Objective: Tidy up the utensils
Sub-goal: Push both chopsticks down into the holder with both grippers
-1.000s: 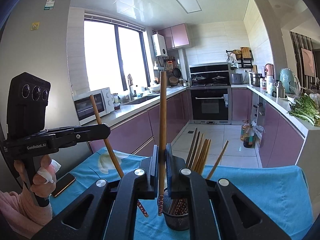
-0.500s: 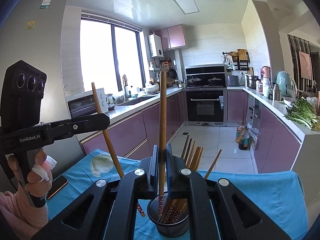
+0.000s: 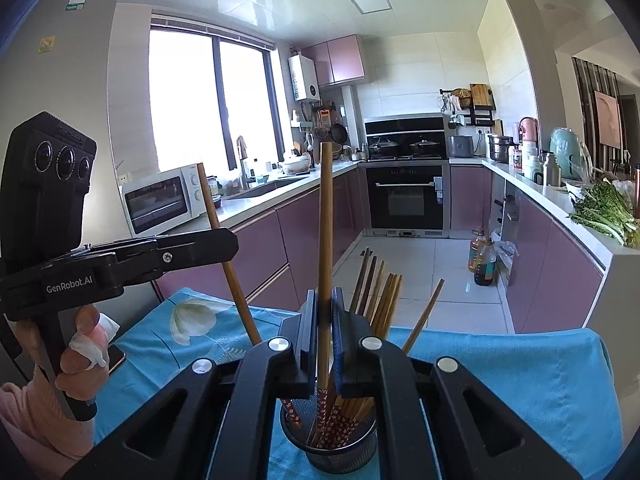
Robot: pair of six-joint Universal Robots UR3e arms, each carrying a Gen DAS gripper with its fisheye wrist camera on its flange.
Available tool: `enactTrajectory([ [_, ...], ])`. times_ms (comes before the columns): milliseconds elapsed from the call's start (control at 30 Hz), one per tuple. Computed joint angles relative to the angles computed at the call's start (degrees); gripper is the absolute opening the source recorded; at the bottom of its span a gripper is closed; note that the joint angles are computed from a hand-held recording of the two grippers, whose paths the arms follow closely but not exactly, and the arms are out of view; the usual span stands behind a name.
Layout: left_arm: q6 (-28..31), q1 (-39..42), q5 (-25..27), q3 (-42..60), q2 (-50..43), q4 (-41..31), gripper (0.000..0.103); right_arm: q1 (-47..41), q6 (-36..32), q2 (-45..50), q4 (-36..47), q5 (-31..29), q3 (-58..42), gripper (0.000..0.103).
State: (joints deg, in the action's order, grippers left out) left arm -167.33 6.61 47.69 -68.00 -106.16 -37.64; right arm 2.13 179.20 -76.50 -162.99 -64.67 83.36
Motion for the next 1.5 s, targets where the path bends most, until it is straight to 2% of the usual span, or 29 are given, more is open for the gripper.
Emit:
enactTrajectory([
  [333,2.14,-0.11,0.55,0.16,-0.02,-3.71,0.007,0.29,0.35,1.66,1.16,-0.27,-1.04,0.006],
  [733,2.16,-1.6,2.6,8.75,-5.14,-9.38,0.007,0.44,0.23,2.47,2.92,-0.4,-2.03,0.006],
  [1500,3.65,-3.12,5.51,12.78,-8.91,-11.81,0.007,-0.26,0.82,3.91,2.9,0.32,-1.56,0.006],
])
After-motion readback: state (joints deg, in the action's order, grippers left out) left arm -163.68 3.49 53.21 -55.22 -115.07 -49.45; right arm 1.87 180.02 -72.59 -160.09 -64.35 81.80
